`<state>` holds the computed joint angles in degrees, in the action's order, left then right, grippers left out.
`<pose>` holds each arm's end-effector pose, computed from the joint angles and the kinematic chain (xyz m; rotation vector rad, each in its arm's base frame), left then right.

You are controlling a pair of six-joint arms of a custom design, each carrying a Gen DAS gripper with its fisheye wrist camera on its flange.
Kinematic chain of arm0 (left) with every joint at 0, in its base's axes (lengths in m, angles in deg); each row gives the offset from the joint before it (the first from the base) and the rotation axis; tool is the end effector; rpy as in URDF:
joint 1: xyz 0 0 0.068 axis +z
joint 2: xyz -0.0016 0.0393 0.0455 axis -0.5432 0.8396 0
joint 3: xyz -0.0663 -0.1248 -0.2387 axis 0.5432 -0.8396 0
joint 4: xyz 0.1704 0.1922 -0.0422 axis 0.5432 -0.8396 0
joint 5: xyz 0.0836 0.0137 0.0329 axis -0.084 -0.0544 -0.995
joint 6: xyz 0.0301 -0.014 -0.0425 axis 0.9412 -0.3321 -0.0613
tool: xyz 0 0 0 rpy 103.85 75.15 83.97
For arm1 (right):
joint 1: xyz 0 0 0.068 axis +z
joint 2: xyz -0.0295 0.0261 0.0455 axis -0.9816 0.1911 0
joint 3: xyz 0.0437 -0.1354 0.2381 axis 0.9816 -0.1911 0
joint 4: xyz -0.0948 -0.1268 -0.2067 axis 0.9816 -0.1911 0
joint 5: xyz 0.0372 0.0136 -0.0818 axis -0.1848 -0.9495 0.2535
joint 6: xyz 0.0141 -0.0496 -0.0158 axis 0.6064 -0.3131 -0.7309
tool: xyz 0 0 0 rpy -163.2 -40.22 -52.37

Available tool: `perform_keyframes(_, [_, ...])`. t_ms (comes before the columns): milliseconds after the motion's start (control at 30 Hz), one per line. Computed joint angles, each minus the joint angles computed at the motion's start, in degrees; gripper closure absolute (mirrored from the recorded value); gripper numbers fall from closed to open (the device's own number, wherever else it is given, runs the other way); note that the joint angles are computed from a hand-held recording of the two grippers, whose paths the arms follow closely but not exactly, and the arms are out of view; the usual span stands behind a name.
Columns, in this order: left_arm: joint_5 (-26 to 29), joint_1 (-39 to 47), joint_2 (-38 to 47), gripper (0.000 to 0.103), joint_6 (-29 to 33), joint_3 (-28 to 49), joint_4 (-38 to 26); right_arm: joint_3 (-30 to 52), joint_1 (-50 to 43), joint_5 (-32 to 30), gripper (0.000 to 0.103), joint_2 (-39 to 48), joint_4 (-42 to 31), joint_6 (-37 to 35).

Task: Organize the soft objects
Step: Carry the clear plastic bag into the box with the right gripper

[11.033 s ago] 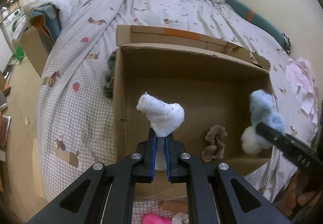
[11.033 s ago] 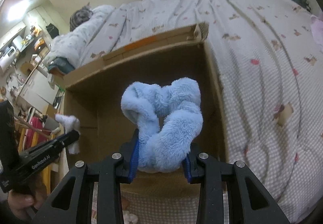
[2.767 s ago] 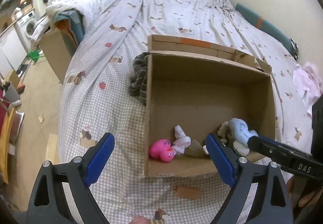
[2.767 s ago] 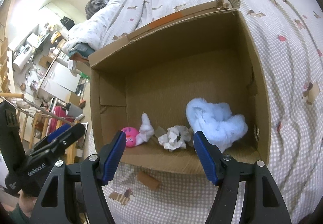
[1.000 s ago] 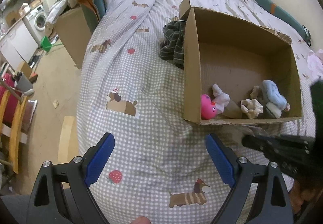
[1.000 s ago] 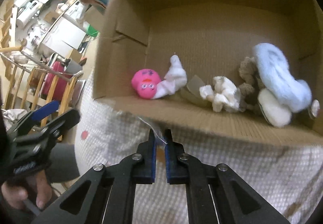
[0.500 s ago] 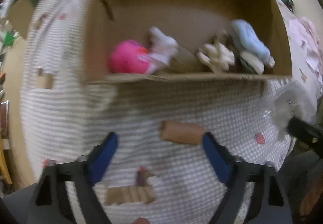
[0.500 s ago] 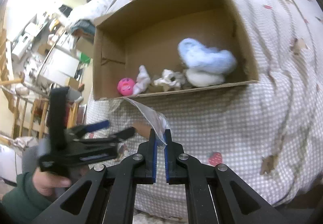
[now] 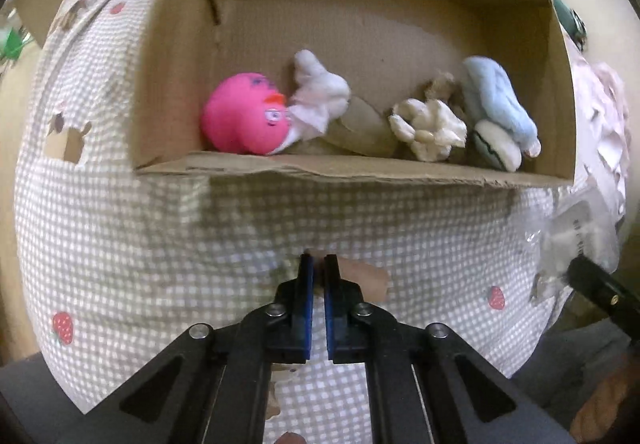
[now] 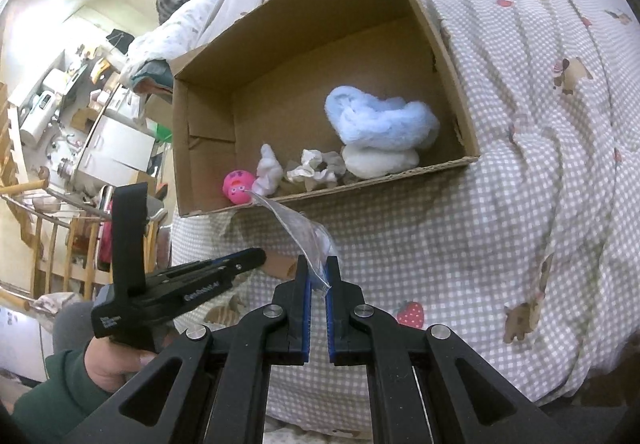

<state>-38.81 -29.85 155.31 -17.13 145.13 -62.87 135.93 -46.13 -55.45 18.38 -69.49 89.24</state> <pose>0.2897 0.0072 0.1902 0.0030 2.9190 -0.3300 0.2351 0.1626 0.2574 0.0637 2.7196 0.7624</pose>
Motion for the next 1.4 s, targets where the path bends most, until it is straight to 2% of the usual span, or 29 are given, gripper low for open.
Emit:
perform_keyframes(300, [-0.09,5.74,-4.62,0.099,1.07,0.39,-0.81,0.26,0.38,0.65,0.096,0.51,-0.40,0.03])
perform_keyframes(500, [2.30,11.25,-5.69,0.099,5.68,1.35,-3.79,1.10,0.80,0.18,0.096,1.97,-0.58,-0.52])
perform_keyframes(667, [5.07,17.97,-12.02,0.099,11.70,1.27,-11.68,2.18,1.94,0.16,0.096,2.72,-0.81,-0.41])
perform_keyframes(767, [6.58,16.96,-17.46,0.099,11.81,2.03,-14.85,2.88,3.20,0.40,0.096,2.35,-0.60,-0.12])
perform_keyframes(933, [10.46,19.50,-21.63,0.099,13.55,7.69,-21.48,3.45,5.18,0.93,0.096,1.46,1.47,0.73])
perform_keyframes(967, [10.58,17.99,-20.82,0.099,11.38,9.71,-21.09,3.76,5.52,0.95,0.096,1.60,1.94,0.88])
perform_keyframes(1033, [12.33,19.60,-20.01,0.099,10.97,13.71,-22.89,4.48,5.97,1.13,0.096,1.80,2.30,0.98])
perform_keyframes(1067, [12.24,17.42,-19.43,0.099,8.41,15.40,-22.48,4.85,6.06,1.08,0.096,1.86,2.55,1.01])
perform_keyframes(1267, [13.45,16.84,-13.10,0.099,6.23,26.44,-23.83,8.99,5.94,1.23,0.096,2.30,2.20,0.55])
perform_keyframes(1400, [12.45,14.73,-9.97,0.099,5.15,30.22,-22.67,13.75,4.56,0.75,0.096,3.83,1.09,-0.65])
